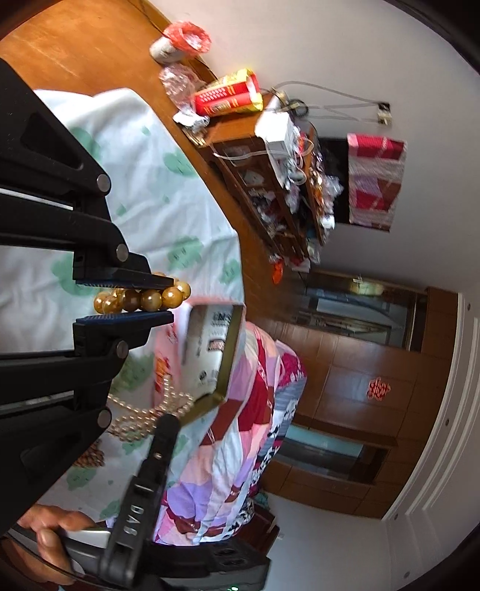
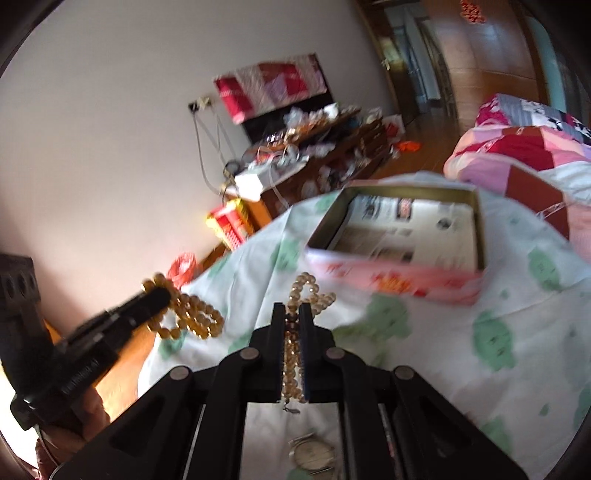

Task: Organize jewelry
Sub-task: 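Carry both necklaces into the pink tin and open both grippers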

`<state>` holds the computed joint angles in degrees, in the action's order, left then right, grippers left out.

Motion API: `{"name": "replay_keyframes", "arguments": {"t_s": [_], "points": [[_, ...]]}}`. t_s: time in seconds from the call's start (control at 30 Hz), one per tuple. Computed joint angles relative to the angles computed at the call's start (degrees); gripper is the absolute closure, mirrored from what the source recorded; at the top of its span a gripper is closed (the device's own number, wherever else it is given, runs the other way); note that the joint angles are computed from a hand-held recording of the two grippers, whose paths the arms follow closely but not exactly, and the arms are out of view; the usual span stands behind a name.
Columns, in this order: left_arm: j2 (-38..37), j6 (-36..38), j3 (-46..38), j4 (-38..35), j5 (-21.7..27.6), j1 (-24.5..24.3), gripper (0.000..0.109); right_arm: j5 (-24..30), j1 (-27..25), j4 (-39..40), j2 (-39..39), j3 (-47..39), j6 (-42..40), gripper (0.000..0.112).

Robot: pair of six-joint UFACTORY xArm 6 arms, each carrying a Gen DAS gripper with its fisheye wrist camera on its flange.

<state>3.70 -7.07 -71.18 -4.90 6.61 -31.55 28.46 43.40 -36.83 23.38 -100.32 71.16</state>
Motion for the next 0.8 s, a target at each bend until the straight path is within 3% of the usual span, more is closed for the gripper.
{"name": "replay_keyframes", "arguments": {"t_s": [0.17, 0.37, 0.57, 0.8], "points": [[5.89, 7.82, -9.29, -7.06, 1.02, -1.94, 0.098, 0.05, -2.6, -5.09, -3.51, 1.59, 3.23, 0.103], [16.55, 10.68, -24.36, -9.37, 4.5, -3.5, 0.098, -0.71, -6.72, -8.39, -4.47, 1.6, 4.73, 0.103], [28.12, 9.87, -39.6, -9.98, 9.84, -3.87, 0.098, -3.74, -10.86, -5.36, -1.88, 0.86, 3.17, 0.103], [40.41, 3.33, -55.72, -2.77, 19.81, -3.74, 0.098, -6.83, -13.76, 3.88, 1.21, 1.82, -3.27, 0.103]]}}
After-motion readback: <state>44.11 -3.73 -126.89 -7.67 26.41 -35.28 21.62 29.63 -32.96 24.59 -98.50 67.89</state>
